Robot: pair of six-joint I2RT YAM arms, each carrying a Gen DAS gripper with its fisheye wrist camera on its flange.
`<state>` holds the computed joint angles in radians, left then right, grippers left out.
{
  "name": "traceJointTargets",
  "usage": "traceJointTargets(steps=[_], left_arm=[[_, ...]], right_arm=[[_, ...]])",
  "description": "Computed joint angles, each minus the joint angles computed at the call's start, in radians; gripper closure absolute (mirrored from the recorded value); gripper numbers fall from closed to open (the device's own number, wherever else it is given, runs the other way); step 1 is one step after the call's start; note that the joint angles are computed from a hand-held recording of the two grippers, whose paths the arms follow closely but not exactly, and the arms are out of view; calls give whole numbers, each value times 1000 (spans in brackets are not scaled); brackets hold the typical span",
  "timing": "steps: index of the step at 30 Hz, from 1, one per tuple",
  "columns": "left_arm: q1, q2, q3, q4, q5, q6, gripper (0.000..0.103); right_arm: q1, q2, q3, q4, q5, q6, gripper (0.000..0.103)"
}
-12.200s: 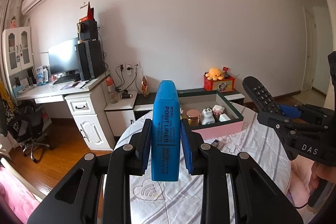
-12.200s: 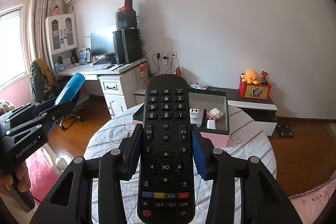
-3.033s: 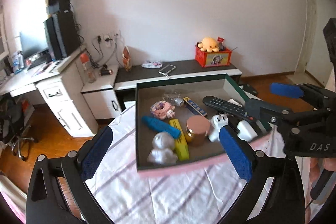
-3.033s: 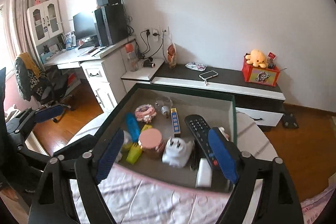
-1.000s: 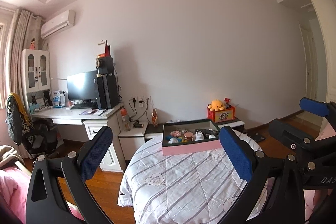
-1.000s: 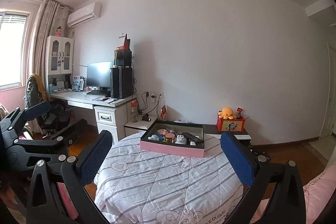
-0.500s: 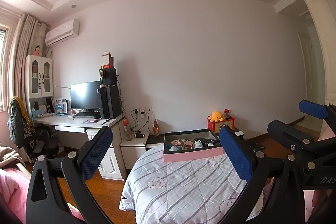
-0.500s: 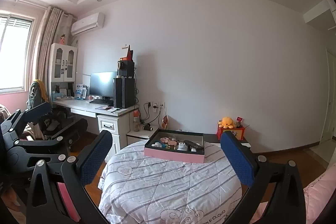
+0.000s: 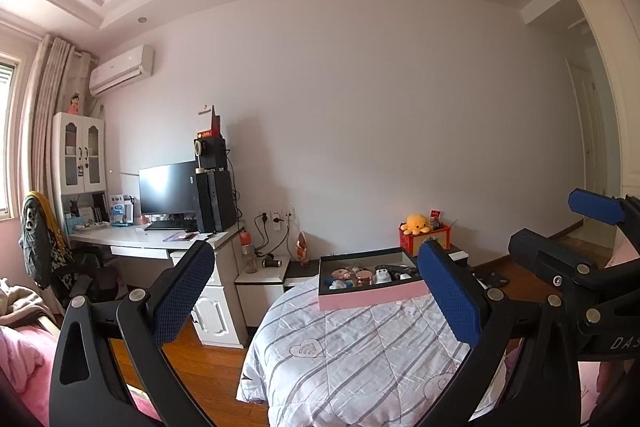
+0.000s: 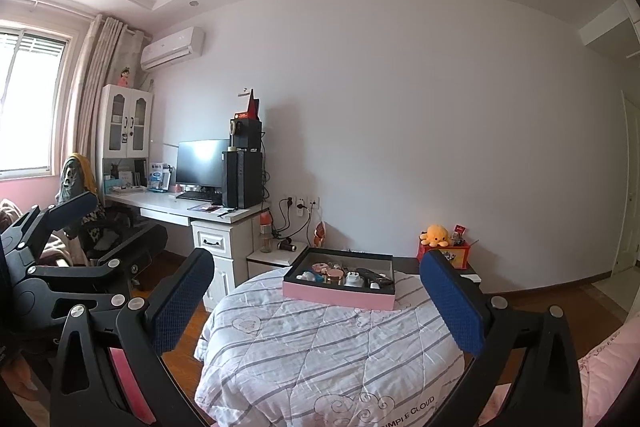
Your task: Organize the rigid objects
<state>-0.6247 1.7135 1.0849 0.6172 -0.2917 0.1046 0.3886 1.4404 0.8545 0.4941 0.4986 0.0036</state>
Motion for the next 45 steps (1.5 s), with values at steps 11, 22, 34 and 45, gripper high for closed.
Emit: traceJointTargets(steps=[11, 22, 34, 45], left_arm=[[-3, -15, -23, 36, -23, 5, 0], [15, 14, 7, -1, 31, -36, 0], [6, 37, 4, 32, 22, -37, 0], [2, 56, 8, 53, 16, -24, 0]], right_arm=[[18, -7, -21, 42, 11, -18, 0], [16, 12, -33, 107, 23, -16, 0], [41, 26, -59, 181, 114, -56, 0], [68, 43, -74, 261, 205, -102, 0]])
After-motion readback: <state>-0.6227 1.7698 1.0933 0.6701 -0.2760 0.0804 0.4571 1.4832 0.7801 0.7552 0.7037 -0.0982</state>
